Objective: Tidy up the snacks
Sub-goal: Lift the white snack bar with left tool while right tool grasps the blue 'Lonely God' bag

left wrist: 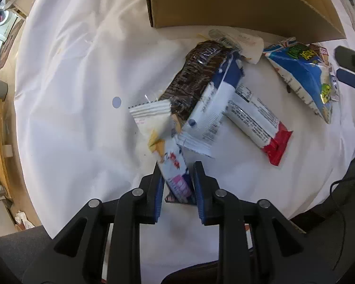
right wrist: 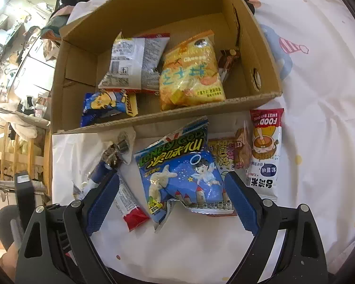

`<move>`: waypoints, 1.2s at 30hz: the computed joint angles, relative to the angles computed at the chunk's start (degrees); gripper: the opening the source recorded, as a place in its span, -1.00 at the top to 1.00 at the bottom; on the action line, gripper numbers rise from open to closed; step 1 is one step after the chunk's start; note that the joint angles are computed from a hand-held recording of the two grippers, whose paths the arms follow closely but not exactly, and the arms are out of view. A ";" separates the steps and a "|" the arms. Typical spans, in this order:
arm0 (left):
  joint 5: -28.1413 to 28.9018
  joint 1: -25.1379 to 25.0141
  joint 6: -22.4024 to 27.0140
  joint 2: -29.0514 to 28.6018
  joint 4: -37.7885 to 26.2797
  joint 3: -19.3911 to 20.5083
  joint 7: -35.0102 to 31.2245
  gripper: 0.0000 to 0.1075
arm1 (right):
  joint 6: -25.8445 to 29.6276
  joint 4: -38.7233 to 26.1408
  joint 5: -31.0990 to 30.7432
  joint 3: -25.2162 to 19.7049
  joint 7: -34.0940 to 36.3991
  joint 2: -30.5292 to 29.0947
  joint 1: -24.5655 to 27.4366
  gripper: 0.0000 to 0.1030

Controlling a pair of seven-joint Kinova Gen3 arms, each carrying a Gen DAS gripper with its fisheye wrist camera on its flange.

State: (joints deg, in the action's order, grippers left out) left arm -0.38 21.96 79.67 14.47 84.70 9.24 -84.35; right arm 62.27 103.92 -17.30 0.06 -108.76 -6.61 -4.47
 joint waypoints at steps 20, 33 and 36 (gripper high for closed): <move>-1.98 -2.90 -6.85 -9.84 1.69 0.50 0.86 0.77 | 3.01 -2.89 11.69 -4.77 -3.91 6.24 -5.01 -0.80; -2.81 -2.31 -10.03 -10.79 3.44 0.81 1.06 0.76 | 3.42 -1.60 9.38 -3.39 -0.51 3.35 -6.00 -0.28; -2.60 -2.65 -10.15 -11.15 3.59 0.67 1.30 0.77 | 4.06 -0.60 4.86 -1.74 3.35 0.66 -4.56 -0.27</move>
State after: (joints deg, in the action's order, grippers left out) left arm -2.98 19.31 69.53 3.33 88.29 9.91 -83.05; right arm 66.33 103.32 -12.44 -1.68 -105.41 -5.95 -9.03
